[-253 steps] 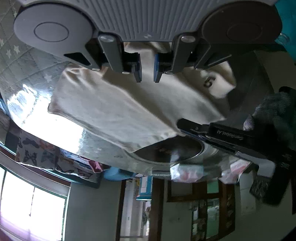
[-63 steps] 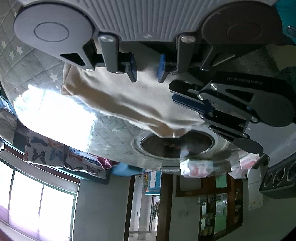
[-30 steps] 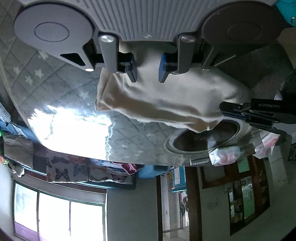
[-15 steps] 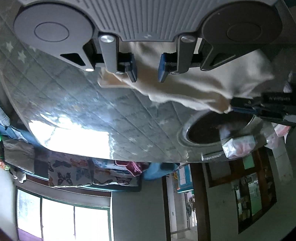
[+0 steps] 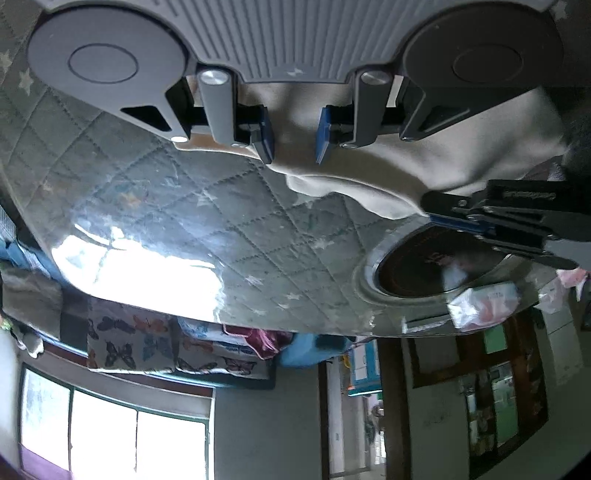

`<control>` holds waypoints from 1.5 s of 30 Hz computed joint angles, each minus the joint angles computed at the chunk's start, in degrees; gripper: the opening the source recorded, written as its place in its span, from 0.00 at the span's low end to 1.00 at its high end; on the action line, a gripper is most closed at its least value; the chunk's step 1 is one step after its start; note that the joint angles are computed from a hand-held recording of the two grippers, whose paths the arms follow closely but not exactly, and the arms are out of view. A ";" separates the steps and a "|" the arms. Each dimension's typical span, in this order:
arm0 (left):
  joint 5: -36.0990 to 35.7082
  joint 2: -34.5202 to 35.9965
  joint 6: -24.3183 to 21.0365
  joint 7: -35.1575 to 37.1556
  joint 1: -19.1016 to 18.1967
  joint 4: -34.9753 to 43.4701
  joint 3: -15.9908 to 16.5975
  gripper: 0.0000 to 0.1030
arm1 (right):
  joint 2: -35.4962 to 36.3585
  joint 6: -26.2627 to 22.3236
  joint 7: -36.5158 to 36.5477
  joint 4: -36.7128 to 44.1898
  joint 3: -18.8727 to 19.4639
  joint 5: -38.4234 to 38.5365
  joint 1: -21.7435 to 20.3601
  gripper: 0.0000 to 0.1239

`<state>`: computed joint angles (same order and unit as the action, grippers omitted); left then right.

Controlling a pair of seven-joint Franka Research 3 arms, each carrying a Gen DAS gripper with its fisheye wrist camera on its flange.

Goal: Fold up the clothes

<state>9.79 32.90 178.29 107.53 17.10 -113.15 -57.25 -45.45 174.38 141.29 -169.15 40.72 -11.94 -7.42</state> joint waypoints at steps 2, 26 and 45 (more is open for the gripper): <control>-0.21 -0.13 -0.08 -0.30 0.15 -0.01 -0.04 0.17 | -0.64 -0.37 -0.50 0.08 -0.61 -0.02 1.76 0.19; 5.62 -8.71 4.45 -12.35 4.85 -7.47 0.40 0.42 | 9.08 1.79 -6.05 9.29 9.02 -1.13 1.93 0.20; 3.05 -16.56 5.08 -17.48 -7.07 -10.02 15.56 0.54 | 12.30 0.51 -7.59 14.80 11.35 -6.65 1.75 0.32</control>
<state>12.84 16.35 183.36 90.05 10.03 -123.16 -41.70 -33.16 174.89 133.70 -154.34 52.07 -18.58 -5.68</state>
